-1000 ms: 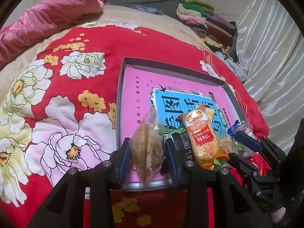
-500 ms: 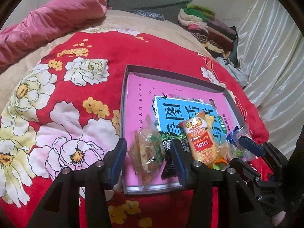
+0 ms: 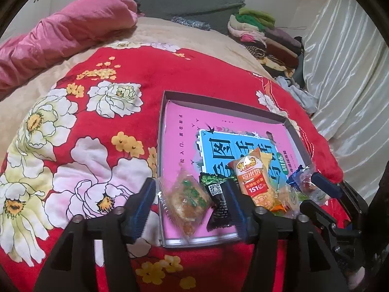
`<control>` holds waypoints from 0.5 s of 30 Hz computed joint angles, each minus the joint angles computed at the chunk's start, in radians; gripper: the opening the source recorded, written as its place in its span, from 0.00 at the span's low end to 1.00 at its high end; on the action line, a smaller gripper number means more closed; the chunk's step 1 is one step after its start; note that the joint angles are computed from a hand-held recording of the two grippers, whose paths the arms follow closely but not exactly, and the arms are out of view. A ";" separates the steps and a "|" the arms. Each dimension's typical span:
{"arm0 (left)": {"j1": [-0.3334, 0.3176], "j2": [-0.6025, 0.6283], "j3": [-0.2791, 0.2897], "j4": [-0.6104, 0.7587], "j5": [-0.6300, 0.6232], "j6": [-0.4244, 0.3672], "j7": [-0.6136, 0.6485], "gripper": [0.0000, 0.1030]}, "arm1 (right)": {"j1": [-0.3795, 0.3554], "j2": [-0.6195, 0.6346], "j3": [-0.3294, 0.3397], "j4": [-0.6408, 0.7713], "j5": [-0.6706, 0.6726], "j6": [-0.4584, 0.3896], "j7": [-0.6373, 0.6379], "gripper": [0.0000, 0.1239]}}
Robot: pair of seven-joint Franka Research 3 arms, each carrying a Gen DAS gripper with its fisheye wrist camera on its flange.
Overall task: Organize snacks
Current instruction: 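Open both tools and withdraw them from the tray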
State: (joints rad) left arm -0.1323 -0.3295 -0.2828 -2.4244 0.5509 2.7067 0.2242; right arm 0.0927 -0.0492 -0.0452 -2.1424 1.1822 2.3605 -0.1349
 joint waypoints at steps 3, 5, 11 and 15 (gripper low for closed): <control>-0.005 -0.005 0.002 0.001 -0.003 0.004 0.012 0.62 | -0.003 -0.002 -0.003 0.003 0.012 -0.007 0.002 0.50; -0.004 -0.008 0.000 0.005 -0.001 -0.002 0.014 0.64 | -0.006 -0.002 -0.006 0.007 0.020 -0.019 0.008 0.52; -0.011 -0.028 0.004 0.003 -0.016 0.017 0.032 0.73 | -0.018 -0.003 -0.014 0.016 0.049 -0.042 0.022 0.55; -0.010 -0.039 -0.005 0.007 -0.015 0.016 0.037 0.74 | -0.024 -0.004 -0.017 0.020 0.054 -0.050 0.035 0.57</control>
